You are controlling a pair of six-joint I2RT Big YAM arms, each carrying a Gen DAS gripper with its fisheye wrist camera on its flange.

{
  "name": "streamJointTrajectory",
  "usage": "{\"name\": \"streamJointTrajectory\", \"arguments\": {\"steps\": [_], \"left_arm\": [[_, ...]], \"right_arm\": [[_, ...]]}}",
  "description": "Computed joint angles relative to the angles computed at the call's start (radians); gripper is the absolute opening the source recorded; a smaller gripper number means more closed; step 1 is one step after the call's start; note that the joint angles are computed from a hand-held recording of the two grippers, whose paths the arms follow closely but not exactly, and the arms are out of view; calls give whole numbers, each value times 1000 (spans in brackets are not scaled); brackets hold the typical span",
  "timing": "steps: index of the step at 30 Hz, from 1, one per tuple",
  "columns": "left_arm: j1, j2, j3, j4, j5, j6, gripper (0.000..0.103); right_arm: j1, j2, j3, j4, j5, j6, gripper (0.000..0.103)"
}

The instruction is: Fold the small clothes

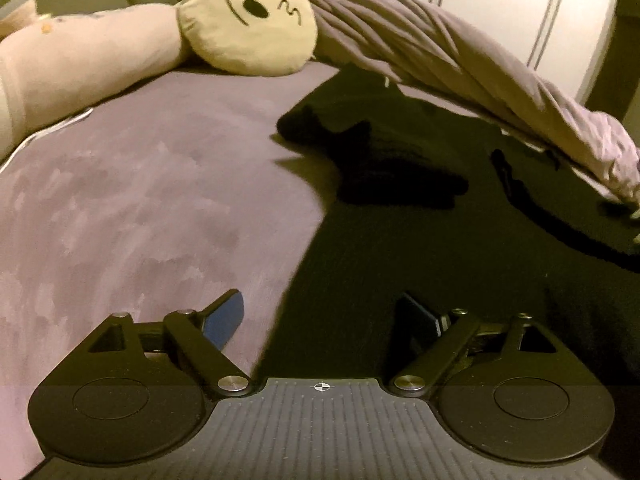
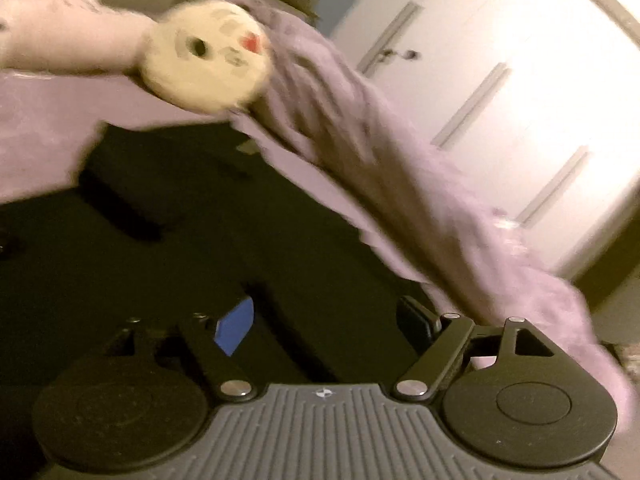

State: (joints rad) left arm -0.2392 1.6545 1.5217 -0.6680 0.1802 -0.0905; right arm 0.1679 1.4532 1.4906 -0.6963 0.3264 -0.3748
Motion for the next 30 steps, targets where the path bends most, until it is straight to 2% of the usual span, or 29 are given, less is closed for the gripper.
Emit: {"name": "streamJointTrajectory", "arguments": {"steps": [2,3,4,5,7,8,10,12,16,17,18,19,22,26,28,30], "left_arm": [[8,-7,3,-21,11,-30,91],[14,-10,6,-36,15,-44,91],[21,-21,0,-45,19,-55,91],[26,-27,-3,-50,17,-64,91],[37,-36,-4,-68,4,-74,91],[42,-39,-4,-79,-2,-78,91],[54,-42,-8,-91,1,-88,91],[61,-47,-17,-89,5,-97,91],[64,-52,-27,-82,4,-83,91],[63,-51,-26,-83,2,-82,91],[63,-50,-25,-84,1,-82,91],[63,-49,-23,-86,2,-83,91],[67,-52,-23,-87,13,-90,91],[65,-58,-23,-86,19,-79,91],[60,-61,-19,-85,18,-77,91],[52,-64,-12,-78,18,-83,91]], "right_arm": [[37,16,-60,113,-26,-113,73],[56,33,-82,169,-21,-156,63],[70,50,-83,195,-16,-162,58],[78,74,-72,205,-19,-145,53],[83,116,-41,211,-50,-107,49],[86,134,-35,231,-63,-118,47],[97,169,-21,273,-52,-134,46],[101,198,8,265,-69,-96,42],[113,249,64,276,-94,-58,41],[110,262,83,268,-102,-42,33],[106,272,101,256,-117,-14,14],[98,278,119,240,-130,41,11],[54,261,139,224,-182,284,10],[-39,161,62,244,-210,619,10],[-81,112,11,255,-202,713,10],[-112,66,-42,260,-166,733,10]]}}
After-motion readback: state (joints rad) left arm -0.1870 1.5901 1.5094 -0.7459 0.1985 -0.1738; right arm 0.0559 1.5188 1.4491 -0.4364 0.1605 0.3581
